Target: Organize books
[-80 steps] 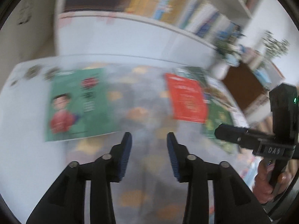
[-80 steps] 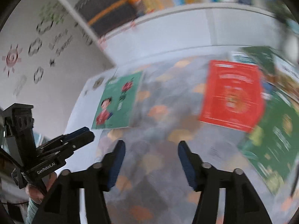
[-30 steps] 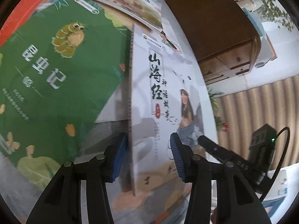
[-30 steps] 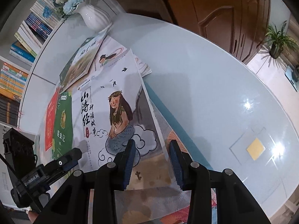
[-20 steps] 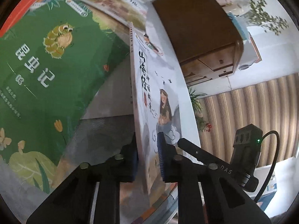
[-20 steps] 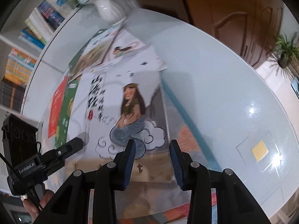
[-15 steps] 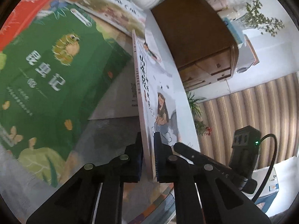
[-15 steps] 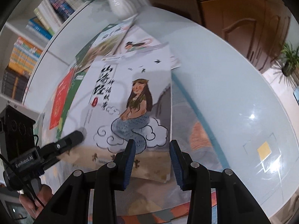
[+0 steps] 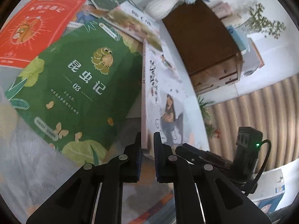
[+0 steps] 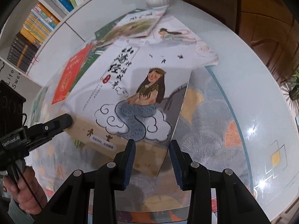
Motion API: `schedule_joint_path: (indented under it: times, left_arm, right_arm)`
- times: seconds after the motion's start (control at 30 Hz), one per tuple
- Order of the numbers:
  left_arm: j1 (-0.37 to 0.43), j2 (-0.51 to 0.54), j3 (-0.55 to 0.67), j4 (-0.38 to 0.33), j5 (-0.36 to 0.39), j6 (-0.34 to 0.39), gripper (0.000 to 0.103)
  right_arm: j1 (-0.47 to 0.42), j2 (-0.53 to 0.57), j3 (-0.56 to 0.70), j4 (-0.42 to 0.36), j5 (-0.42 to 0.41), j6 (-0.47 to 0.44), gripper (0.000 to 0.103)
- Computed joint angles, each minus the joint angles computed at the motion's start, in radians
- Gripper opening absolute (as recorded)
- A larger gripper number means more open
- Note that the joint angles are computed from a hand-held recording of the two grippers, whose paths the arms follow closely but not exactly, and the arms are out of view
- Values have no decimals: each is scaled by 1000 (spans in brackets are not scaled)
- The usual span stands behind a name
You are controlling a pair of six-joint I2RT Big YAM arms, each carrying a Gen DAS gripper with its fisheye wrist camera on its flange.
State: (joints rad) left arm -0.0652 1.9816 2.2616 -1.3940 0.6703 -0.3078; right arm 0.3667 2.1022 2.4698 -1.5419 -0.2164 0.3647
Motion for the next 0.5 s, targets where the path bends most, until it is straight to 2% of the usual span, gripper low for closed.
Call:
schedule_joint_path:
  times: [0.13, 0.33, 0.5]
  left_arm:
    - [-18, 69, 91, -61, -22, 42, 8]
    - [-40, 69, 85, 2, -45, 8, 7]
    - [-37, 71, 107, 4, 13, -17, 7]
  right_arm:
    - [-10, 6, -6, -6, 13, 8, 38]
    - [-21, -18, -64, 21, 5, 27, 38]
    - [-39, -42, -110, 52, -38, 42, 38]
